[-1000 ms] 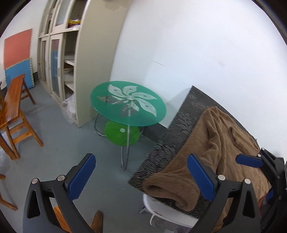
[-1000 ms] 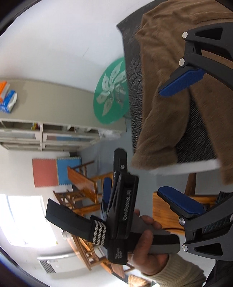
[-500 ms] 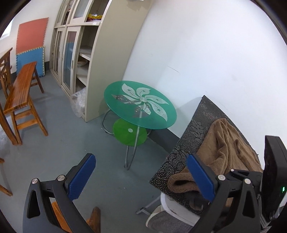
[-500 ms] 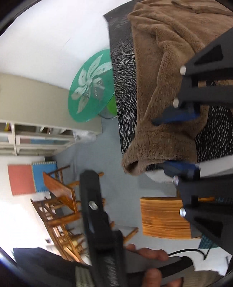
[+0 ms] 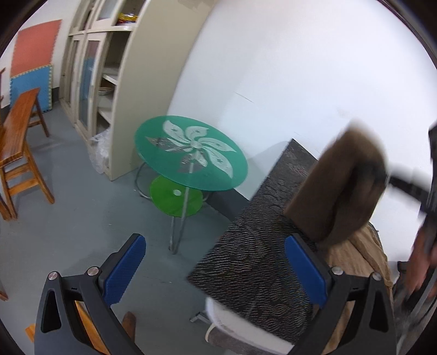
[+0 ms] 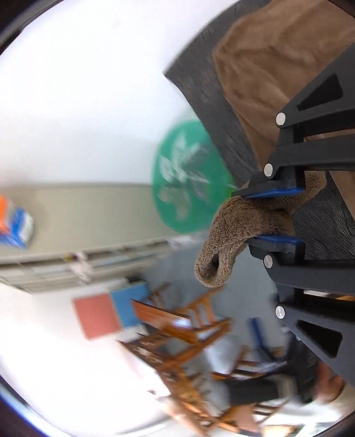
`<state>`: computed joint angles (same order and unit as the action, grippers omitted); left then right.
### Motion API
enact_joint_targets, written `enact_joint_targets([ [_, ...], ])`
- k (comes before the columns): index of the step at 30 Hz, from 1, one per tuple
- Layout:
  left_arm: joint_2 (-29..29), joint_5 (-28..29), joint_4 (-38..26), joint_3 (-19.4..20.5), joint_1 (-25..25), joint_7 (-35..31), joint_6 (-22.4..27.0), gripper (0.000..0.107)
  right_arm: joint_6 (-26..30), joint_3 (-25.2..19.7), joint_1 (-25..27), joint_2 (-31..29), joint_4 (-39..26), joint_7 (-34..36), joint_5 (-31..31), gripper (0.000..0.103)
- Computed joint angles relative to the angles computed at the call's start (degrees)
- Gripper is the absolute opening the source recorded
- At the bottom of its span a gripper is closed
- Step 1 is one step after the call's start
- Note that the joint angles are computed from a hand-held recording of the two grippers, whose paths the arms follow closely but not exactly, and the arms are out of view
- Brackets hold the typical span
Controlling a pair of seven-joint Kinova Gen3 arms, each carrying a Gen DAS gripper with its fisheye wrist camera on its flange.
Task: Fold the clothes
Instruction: 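Grasp the blanket edge with the right gripper and lift it, then fold the held blanket edge over the seat with the right gripper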
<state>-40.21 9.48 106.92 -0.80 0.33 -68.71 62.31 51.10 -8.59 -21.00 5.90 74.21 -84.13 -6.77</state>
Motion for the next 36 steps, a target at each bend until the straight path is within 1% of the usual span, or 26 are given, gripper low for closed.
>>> enact_joint_targets([
  [2,1.2,0.9,-0.2,0.5,1.1,-0.5,-0.9,0.102,1.1,1.3,2.0,-0.2,-4.4,-0.2,-1.9,0.022],
  [5,4.5,3.2,-1.2,1.1,4.0,-2.0,-3.3,0.102,2.4,2.8,4.9,-0.2,-10.1,-0.8,-4.4,0.022],
  [10,10.2,6.5,-3.7,1.3,8.1,-5.4,-6.7,0.102,2.7,4.4,8.4,-0.7,-16.7,-3.0,-5.5,0.022],
  [12,12.8,6.8,-5.9,2.6,8.7,-6.2,-7.9,0.102,2.4,5.0,9.9,-0.9,-18.6,-3.6,-6.0,0.022],
  [16,20.5,4.4,-12.4,7.2,8.6,-6.5,-9.3,0.102,2.3,6.2,13.0,-1.0,-23.1,-4.8,-7.2,0.022],
  [18,24.5,2.5,-16.0,9.3,8.8,-5.8,-8.7,0.102,2.4,6.9,14.8,-1.0,-24.6,-5.2,-8.0,0.022],
  [19,27.1,0.7,-18.3,10.2,9.8,-4.8,-8.4,0.102,2.5,7.2,15.7,-1.0,-25.2,-5.3,-8.3,0.022],
  [20,29.4,-1.5,-20.2,10.0,11.9,-3.5,-8.0,0.102,2.6,7.5,16.5,-1.0,-25.8,-5.5,-8.6,0.022],
  [22,34.7,-5.4,-25.3,9.5,16.6,-1.3,-6.3,0.102,2.4,8.0,18.3,-1.4,-24.9,-5.2,-9.5,0.022],
  [25,40.2,-6.5,-30.9,5.4,24.5,-2.0,-4.4,0.102,2.8,9.0,21.9,-1.3,-22.5,-3.2,-14.0,0.022],
  [26,42.1,-7.9,-33.1,4.6,27.2,-1.5,-3.7,0.102,3.1,9.2,23.0,-1.0,-21.9,-2.5,-15.8,0.022],
  [28,45.9,-12.6,-37.6,2.5,32.5,-0.2,-1.1,0.102,4.2,9.6,25.6,0.0,-21.0,-1.0,-20.0,0.022],
  [30,50.4,-17.2,-42.9,-0.7,37.8,0.7,2.8,0.102,5.2,11.2,27.2,0.6,-20.0,0.8,-24.7,0.022],
  [31,52.3,-19.6,-44.9,-1.6,39.5,1.8,4.5,0.102,5.1,11.0,29.1,0.3,-18.6,1.8,-27.0,0.022],
  [32,53.9,-21.8,-46.7,-1.5,40.2,2.9,6.1,0.102,4.7,10.1,31.7,-0.2,-17.1,2.7,-29.3,0.022],
  [33,55.6,-24.1,-48.5,-0.4,40.0,3.9,7.7,0.102,3.9,9.8,33.9,-1.0,-15.0,3.9,-31.7,0.022],
  [34,56.4,-26.5,-49.2,1.7,39.1,5.4,8.5,0.102,3.5,10.5,35.3,-1.6,-13.5,5.0,-34.0,0.022],
  [35,57.0,-28.8,-49.5,3.8,38.1,6.9,9.0,0.102,3.1,12.2,35.6,-2.3,-12.0,5.8,-36.1,0.022],
  [36,57.3,-30.5,-49.4,6.5,36.4,8.3,9.3,0.102,2.4,13.2,36.9,-3.3,-9.5,6.8,-38.4,0.022],
])
